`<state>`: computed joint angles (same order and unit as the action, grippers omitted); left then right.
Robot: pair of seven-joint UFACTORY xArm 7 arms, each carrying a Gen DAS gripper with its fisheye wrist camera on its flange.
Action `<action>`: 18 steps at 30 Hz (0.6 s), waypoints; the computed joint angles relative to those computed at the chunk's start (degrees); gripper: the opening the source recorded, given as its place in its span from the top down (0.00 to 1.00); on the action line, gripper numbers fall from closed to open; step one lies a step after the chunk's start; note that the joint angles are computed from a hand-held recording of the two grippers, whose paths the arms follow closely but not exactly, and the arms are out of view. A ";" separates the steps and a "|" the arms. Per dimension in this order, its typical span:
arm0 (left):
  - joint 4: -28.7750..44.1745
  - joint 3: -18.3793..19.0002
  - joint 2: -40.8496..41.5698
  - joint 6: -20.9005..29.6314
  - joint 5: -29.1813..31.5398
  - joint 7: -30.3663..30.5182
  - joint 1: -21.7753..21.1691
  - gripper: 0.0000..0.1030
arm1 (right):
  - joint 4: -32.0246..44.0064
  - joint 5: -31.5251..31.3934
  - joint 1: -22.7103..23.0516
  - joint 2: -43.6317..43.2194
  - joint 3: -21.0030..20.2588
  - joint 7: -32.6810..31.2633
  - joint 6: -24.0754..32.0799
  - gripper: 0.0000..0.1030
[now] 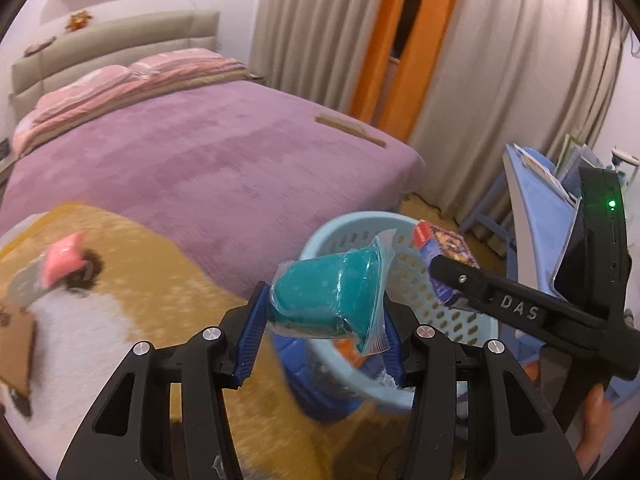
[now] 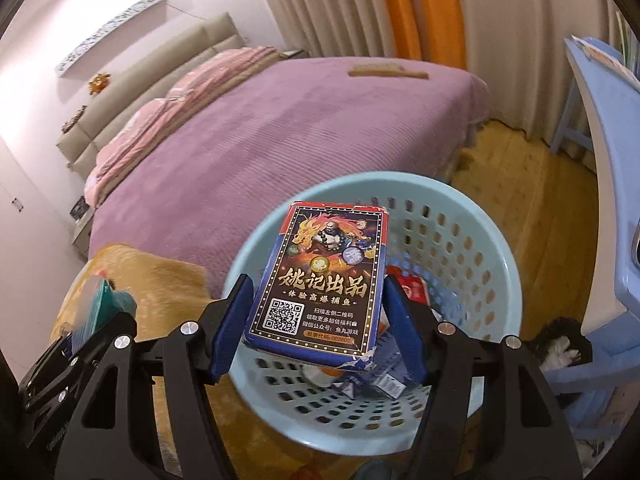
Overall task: Collect trash
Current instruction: 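Carry teal cup and card box to the blue basket and release both, then grasp the brown paper bag with the left tool while the right tool grasps the pink packet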
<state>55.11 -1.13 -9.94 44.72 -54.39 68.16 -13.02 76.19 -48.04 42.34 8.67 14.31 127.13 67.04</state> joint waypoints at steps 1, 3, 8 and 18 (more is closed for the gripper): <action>0.21 -0.44 0.48 -0.02 0.25 -0.26 -0.32 0.53 | -0.51 0.17 -0.13 -0.21 -0.08 0.32 -0.29 0.39; 0.61 -1.11 1.28 -0.11 0.63 -0.57 -0.82 0.53 | -1.56 0.68 -0.49 -0.80 -0.14 0.67 -0.72 0.39; 1.11 -2.33 2.48 -1.05 -0.16 -0.52 -1.89 0.30 | -5.72 1.45 -1.97 -3.20 0.06 2.53 -2.86 0.37; -0.50 -0.03 -0.15 1.63 -3.15 1.17 -0.13 0.27 | -7.55 -0.02 -3.54 -5.37 2.50 4.72 -2.59 0.33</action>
<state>54.60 -1.16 -10.10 46.35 -57.54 69.33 -13.16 68.64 -48.07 38.81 3.30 16.80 131.85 64.45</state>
